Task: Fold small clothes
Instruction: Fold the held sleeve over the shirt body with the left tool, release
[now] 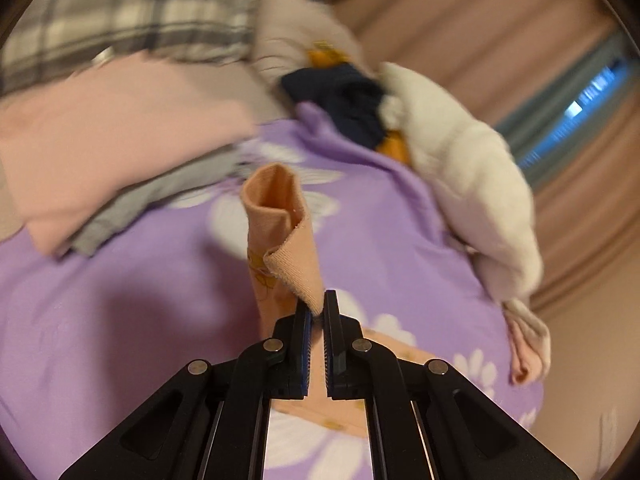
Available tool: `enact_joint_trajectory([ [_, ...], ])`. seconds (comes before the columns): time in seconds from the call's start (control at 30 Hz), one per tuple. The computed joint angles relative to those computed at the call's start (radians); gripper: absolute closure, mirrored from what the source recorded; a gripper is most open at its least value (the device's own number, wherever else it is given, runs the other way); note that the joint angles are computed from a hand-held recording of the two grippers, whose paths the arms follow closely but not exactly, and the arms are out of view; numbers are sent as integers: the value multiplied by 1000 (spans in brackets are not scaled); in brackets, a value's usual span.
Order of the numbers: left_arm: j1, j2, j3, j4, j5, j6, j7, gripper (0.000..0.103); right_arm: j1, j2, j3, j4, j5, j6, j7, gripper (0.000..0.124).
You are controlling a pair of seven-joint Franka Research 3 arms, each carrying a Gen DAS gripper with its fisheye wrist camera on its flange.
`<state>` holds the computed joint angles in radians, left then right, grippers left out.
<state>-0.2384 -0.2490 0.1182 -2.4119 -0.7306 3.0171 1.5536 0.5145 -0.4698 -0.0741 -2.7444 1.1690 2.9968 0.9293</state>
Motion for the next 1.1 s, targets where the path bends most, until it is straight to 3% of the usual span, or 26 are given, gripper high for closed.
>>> enact_joint_trajectory([
  [0.07, 38, -13, -72, 16, 121, -17, -62, 100, 13, -14, -13, -5, 25, 4, -25, 91],
  [0.3, -13, 44, -174, 135, 298, -82, -152, 100, 21, -60, -50, -34, 154, 14, -122, 91],
  [0.6, -74, 202, -337, 284, 532, -119, -253, 100, -70, -141, -44, -97, 290, -9, -229, 91],
  [0.77, -107, 339, -400, 388, 658, -223, -310, 100, -145, -170, -22, -129, 336, -40, -245, 90],
  [0.87, -120, 407, -424, 453, 703, -335, -325, 100, -186, -178, -18, -144, 344, -62, -228, 81],
  [0.97, -111, 426, -446, 473, 673, -404, -285, 76, -220, -179, -24, -146, 368, -96, -237, 76],
  [1.03, -88, 399, -469, 440, 579, -398, -212, 48, -240, -175, -24, -145, 375, -122, -234, 73],
  [1.1, -77, 357, -475, 394, 497, -376, -147, 37, -255, -165, -26, -132, 384, -151, -240, 71],
])
